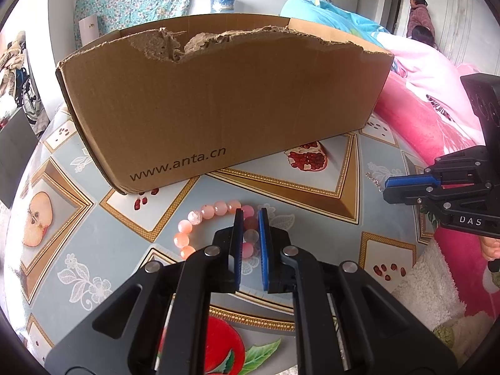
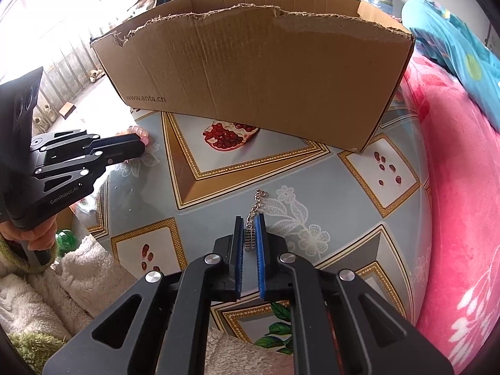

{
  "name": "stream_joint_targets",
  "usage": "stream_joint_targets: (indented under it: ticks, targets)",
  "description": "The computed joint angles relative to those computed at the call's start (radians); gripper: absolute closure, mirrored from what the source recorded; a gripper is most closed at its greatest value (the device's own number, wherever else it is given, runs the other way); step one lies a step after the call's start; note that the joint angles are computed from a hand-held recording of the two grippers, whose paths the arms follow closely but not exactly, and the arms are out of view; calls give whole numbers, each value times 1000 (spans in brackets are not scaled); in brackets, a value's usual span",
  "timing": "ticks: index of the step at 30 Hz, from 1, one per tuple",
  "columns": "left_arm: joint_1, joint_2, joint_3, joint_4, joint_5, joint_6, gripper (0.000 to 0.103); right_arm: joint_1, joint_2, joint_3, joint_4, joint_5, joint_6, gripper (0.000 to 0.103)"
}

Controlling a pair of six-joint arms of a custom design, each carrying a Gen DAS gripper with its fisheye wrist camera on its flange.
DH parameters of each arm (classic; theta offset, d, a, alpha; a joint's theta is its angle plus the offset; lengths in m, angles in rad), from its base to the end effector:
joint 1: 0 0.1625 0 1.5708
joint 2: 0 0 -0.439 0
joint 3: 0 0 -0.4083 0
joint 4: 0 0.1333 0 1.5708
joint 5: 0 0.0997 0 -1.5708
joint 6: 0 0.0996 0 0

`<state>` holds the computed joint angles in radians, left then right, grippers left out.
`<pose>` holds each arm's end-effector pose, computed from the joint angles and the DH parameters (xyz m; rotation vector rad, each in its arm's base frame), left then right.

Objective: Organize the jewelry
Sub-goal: 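Lift the chain with the right gripper while the left gripper lifts the bead bracelet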

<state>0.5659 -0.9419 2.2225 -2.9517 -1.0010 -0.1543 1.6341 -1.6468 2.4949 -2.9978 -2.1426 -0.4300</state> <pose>-0.3071 -0.4167 0.0528 1.0647 2.4457 -0.5398 0.1024 -0.3602 0.2784 0.3857 -2.4004 0.5794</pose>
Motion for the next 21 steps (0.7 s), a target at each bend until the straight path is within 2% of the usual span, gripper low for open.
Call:
stream_joint_targets:
  ticks: [11,21]
  targets:
    - [5,-16,11,-23,-18,6,95,35,-27,0,-30,8,22,96]
    - [-18,-50,28,-75,1,1,95,86,-43,-6,-97,4,26,96]
